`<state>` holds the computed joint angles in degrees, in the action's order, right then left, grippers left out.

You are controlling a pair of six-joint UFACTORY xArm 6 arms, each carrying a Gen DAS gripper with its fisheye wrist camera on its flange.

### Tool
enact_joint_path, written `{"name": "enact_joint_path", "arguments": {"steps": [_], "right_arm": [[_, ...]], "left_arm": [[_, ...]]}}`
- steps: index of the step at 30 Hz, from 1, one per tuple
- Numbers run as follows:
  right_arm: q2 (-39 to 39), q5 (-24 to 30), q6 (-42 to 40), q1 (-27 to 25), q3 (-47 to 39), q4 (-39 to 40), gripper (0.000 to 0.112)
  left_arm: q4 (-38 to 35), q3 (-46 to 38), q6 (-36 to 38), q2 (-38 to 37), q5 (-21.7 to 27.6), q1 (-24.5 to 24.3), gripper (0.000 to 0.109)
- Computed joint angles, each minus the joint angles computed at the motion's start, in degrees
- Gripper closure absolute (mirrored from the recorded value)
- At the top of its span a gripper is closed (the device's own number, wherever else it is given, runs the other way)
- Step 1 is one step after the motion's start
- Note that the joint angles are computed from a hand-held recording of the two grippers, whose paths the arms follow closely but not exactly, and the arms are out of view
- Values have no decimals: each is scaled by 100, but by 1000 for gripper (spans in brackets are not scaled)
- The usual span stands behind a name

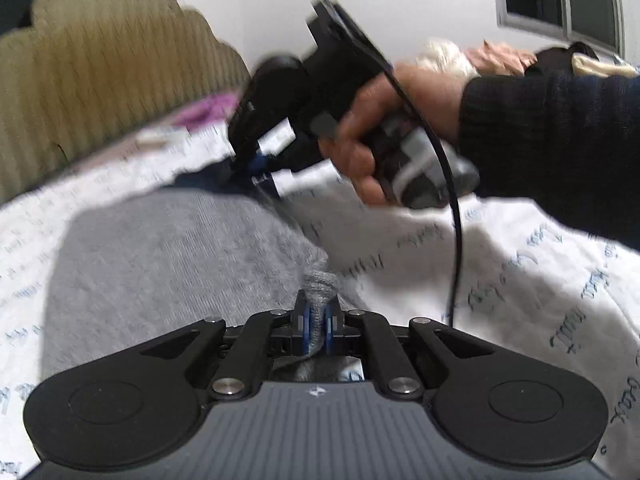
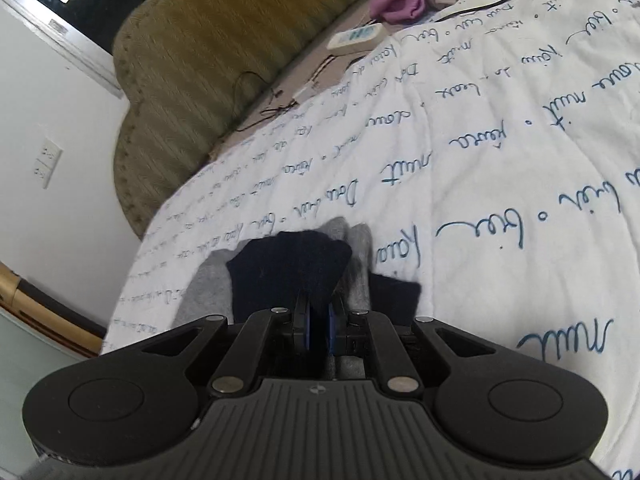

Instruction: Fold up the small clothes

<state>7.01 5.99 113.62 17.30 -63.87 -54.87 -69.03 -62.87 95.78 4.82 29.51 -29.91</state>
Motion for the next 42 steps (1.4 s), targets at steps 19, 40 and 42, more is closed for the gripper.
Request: {"name": "enact_joint_path", "arguments": {"steps": [19,40,42], "right_arm": [[277,1303,255,440,-553,181,46],[-1154,1631,3733,1082,898,-2216,34],[-1024,1498,3852,961,803,-2300,34]], "left_arm": [[-126,-1696,-1333,1084,244,863,22],[1485,-5353,-5904,3665,2500,1892,17],[1522,-6553,-6739,4475,2980,1902,17]]}}
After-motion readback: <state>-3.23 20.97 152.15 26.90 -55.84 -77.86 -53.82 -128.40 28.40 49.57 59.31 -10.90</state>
